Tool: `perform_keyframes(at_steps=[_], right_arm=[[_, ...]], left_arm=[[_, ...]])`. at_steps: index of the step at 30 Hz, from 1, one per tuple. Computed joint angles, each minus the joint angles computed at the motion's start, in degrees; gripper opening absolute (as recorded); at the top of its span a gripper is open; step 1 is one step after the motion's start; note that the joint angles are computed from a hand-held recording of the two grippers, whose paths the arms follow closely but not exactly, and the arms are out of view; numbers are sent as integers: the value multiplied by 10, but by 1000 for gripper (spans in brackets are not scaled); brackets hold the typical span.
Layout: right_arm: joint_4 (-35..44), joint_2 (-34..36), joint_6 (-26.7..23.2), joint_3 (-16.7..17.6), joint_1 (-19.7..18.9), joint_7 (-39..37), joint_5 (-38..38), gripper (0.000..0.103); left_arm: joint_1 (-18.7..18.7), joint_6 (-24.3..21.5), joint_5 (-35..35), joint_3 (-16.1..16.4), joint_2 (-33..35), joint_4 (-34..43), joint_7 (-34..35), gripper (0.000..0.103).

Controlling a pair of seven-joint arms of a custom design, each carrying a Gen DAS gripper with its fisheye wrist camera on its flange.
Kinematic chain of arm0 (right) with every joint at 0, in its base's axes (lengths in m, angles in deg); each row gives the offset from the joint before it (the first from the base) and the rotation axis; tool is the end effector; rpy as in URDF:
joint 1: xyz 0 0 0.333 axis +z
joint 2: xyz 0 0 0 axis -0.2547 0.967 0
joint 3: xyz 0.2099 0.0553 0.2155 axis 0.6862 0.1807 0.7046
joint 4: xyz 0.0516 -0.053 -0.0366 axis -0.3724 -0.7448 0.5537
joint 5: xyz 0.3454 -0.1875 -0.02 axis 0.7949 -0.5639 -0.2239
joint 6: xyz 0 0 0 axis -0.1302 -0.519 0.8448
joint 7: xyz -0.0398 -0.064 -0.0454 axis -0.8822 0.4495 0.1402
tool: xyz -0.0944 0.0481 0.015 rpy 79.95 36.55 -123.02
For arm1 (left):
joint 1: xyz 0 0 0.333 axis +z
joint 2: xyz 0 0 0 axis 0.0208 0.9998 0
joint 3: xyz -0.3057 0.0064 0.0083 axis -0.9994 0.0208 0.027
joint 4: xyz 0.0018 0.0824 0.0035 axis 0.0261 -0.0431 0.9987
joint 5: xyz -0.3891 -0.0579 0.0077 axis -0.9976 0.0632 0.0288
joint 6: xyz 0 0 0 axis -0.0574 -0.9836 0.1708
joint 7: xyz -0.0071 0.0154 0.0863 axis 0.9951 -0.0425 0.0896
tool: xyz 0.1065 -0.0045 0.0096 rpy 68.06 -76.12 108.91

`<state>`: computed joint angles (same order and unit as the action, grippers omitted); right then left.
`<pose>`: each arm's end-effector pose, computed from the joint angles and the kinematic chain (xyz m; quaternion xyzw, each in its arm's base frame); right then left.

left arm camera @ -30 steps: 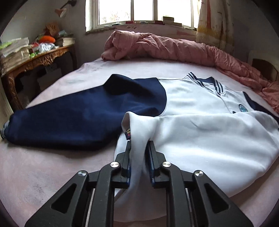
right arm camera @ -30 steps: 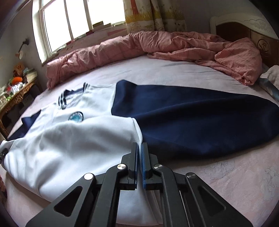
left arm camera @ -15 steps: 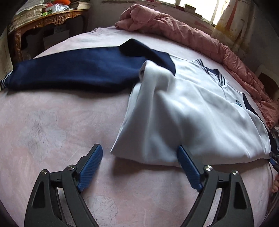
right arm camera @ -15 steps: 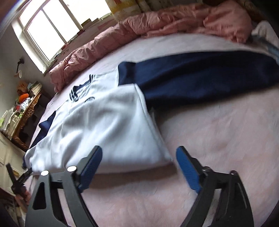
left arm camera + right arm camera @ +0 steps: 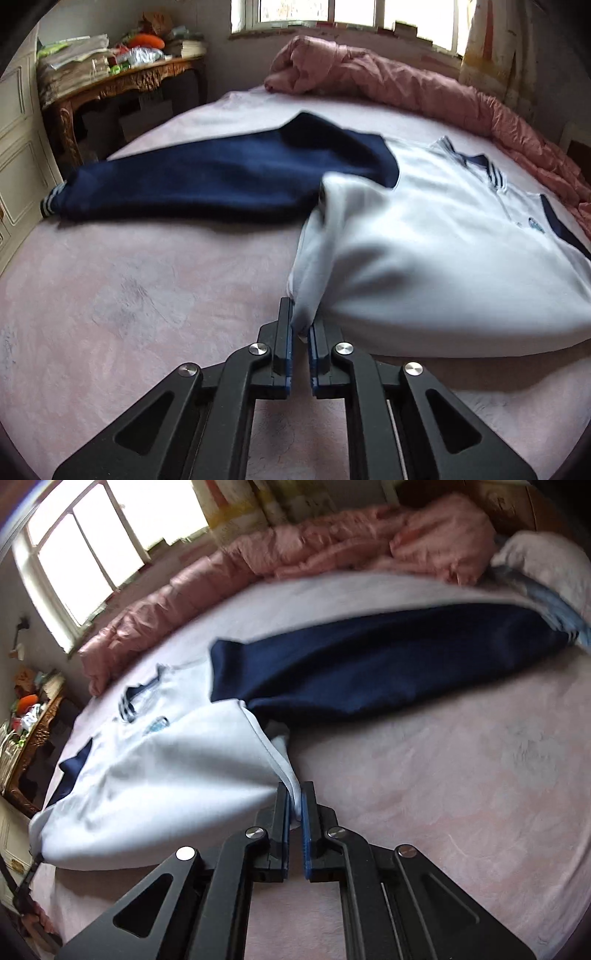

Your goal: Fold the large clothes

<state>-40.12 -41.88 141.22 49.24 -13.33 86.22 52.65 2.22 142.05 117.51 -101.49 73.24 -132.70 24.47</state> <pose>0.6121 -0.0175 0.4915 -0.5997 0.7289 -0.1089 0.3117 0.4852 -0.1289 0.4696 -0.7925 0.4984 -0.2027 0.2872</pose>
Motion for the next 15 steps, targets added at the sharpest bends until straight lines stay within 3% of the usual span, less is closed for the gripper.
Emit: perform_keyframes(at_steps=[5,8,9,10,11,12,14,15], right_arm=[[7,13,6,-3,17,76,-141,7],[1,-1,-3,-1,18,83,-163,11],[-4,-7,4,-1,16,83,-155,15],[-11,-13,17,-3,15,89,-155,21],[-22,-21,42,-3,16,104,-168,23],[-32,-26,75,-4,17,127,-198,25],[-31,-21,124,-3,19,149,-244,31],[-24,-15,138,1,20,107,-215,43]], left_arm=[[-12,-68,23,-13,16,37,24,15],[-15,-94,107,-30,3,47,6,16],[-14,-99,146,-37,-5,45,-13,23],[-11,-95,185,-40,-14,42,-36,31],[-9,-73,216,-36,-25,33,-60,46],[-5,-44,238,-28,-35,26,-78,55],[3,20,252,-8,-26,37,-86,64],[6,50,246,2,-15,45,-78,73]])
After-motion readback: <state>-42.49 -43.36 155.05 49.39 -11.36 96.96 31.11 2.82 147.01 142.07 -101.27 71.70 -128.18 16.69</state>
